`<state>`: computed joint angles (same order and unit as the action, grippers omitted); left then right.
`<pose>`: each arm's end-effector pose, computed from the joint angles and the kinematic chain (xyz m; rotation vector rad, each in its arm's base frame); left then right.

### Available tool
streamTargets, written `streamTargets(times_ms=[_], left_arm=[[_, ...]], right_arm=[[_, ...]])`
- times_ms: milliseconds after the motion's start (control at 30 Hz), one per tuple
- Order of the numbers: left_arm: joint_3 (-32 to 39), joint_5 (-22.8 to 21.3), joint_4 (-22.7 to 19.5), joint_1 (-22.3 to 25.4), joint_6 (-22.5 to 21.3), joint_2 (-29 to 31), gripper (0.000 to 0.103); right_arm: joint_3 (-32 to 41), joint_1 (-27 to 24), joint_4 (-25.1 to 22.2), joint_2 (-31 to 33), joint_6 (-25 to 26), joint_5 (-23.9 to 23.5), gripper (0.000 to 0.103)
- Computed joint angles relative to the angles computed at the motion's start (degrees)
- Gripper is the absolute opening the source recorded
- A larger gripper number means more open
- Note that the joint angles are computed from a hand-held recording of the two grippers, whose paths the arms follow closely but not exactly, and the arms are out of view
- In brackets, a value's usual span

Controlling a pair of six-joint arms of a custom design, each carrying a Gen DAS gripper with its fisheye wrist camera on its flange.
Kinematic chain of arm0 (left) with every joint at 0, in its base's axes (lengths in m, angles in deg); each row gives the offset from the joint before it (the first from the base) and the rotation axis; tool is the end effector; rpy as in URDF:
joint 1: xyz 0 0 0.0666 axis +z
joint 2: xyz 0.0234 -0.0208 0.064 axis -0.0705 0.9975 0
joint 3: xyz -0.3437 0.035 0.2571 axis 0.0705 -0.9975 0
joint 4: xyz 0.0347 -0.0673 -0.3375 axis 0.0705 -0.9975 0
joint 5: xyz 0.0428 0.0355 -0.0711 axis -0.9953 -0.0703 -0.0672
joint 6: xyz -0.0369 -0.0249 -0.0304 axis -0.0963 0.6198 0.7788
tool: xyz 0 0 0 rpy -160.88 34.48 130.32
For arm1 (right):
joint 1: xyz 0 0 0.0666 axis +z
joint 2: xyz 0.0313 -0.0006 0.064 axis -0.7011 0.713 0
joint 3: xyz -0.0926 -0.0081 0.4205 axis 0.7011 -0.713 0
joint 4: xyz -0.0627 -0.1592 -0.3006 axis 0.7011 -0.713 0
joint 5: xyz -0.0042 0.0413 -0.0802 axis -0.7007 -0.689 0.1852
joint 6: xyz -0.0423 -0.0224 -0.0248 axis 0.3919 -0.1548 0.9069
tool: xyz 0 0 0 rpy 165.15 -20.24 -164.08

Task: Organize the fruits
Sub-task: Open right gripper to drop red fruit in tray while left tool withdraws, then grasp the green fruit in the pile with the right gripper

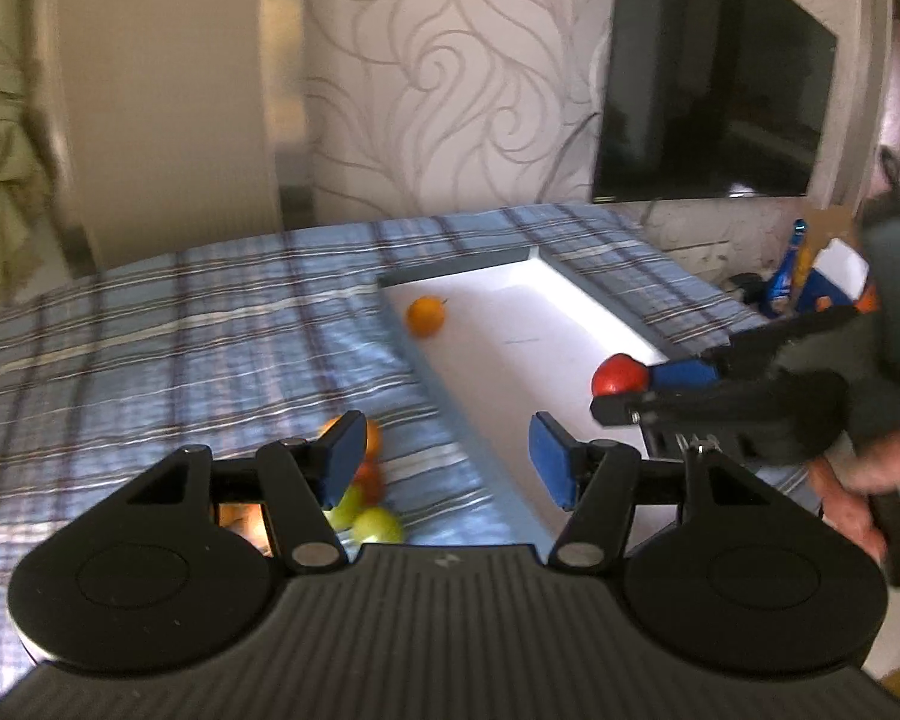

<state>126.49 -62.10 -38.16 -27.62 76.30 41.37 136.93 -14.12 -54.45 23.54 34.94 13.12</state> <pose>0.3333 -0.1305 0.4820 -0.1073 2.1873 0.0554 0.4659 0.2797 0.4479 -0.8035 2.1783 0.4102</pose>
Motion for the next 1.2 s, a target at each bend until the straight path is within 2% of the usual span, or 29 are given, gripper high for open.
streamTargets(times_ms=[233, 333, 567, 633, 767, 1033, 1133, 1200], left_arm=[[-1.79, -6.14, -4.99, -1.2, 3.96, -3.95, 0.066], [-1.98, -7.62, -6.83, -1.49, 5.57, -4.65, 0.066], [-2.94, -9.3, -9.31, -1.72, 8.64, -5.73, 0.066], [-3.28, -9.29, -9.66, -1.64, 9.05, -6.08, 0.066], [-3.77, -10.11, -9.95, -1.49, 8.65, -6.71, 0.066], [-6.35, -8.54, -9.35, 1.1, 7.83, -9.64, 0.066], [-7.45, -7.57, -8.95, 2.34, 7.33, -10.9, 0.066], [-8.19, -6.54, -8.74, 3.4, 6.77, -11.82, 0.066]], right_arm=[[4.59, -0.37, -2.83, 5.14, -0.42, 0.82, 0.038], [4.63, -0.53, -1.91, 5.3, -0.36, 0.57, 0.045], [1.74, -0.42, 4.49, 2.44, -1.48, -0.89, 0.045], [1.58, 0.01, 5.06, 1.77, -1.13, -1.53, 0.045], [1.77, 1.78, 4.12, 0.6, 0.12, -2.84, 0.045], [2.72, 7.97, -2.92, -0.11, 5.16, -5.99, 0.044], [3.03, 10.11, -4.97, 0.49, 6.6, -4.9, 0.044], [3.48, 11.36, -5.39, 1.19, 6.33, -2.51, 0.044]])
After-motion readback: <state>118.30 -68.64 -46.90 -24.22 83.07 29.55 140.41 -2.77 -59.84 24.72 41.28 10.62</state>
